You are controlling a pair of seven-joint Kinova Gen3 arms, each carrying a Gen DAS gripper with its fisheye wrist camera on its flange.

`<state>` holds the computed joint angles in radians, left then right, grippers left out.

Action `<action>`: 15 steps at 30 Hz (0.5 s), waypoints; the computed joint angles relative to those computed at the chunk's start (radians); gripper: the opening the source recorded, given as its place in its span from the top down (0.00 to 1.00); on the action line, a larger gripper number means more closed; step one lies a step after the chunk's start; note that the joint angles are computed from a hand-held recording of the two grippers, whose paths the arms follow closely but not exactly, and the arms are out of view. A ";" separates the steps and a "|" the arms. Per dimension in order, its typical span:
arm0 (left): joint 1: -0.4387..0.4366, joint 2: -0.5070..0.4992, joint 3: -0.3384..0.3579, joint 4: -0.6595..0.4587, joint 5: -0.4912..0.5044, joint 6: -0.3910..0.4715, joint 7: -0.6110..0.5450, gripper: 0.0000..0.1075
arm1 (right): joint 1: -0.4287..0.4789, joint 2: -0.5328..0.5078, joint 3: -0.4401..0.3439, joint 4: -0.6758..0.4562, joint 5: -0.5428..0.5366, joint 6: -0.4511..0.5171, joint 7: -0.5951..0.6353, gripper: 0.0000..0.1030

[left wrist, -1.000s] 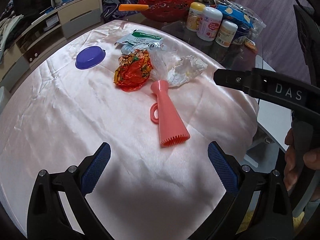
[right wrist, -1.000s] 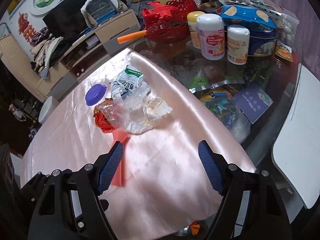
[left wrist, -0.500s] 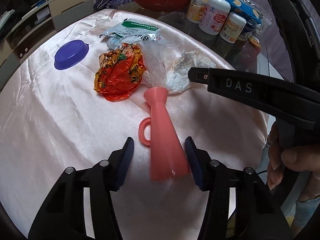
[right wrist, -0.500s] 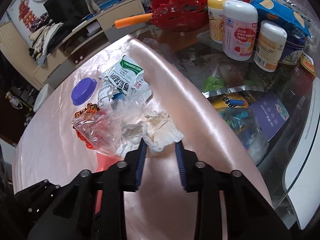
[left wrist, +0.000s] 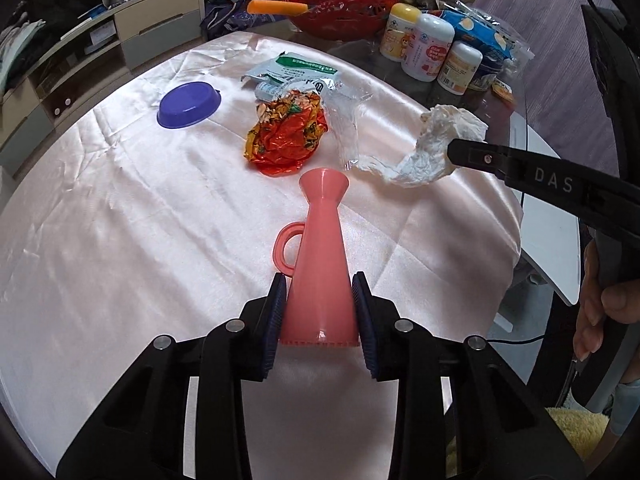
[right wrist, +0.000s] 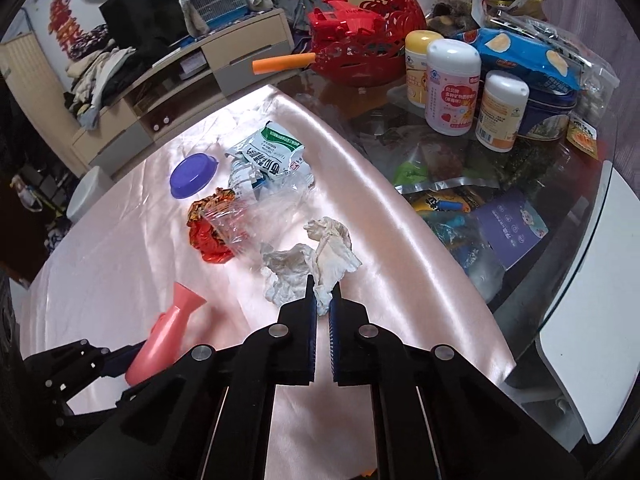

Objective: Collect trash
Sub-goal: 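Carry the pink bottle and tissue over the black bin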

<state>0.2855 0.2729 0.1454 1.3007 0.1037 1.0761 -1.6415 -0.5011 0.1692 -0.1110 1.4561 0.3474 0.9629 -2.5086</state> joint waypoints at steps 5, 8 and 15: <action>-0.015 -0.091 0.002 0.055 0.020 -0.003 -0.018 0.70 | -0.049 -0.067 -0.031 0.012 0.065 0.072 -0.075 0.93; -0.019 -0.145 0.004 0.092 0.036 0.003 -0.018 0.70 | -0.069 -0.114 -0.064 0.033 0.105 0.115 -0.133 0.93; -0.024 -0.275 0.009 0.193 0.075 0.007 -0.042 0.70 | -0.100 -0.212 -0.170 0.092 0.174 0.217 -0.270 0.93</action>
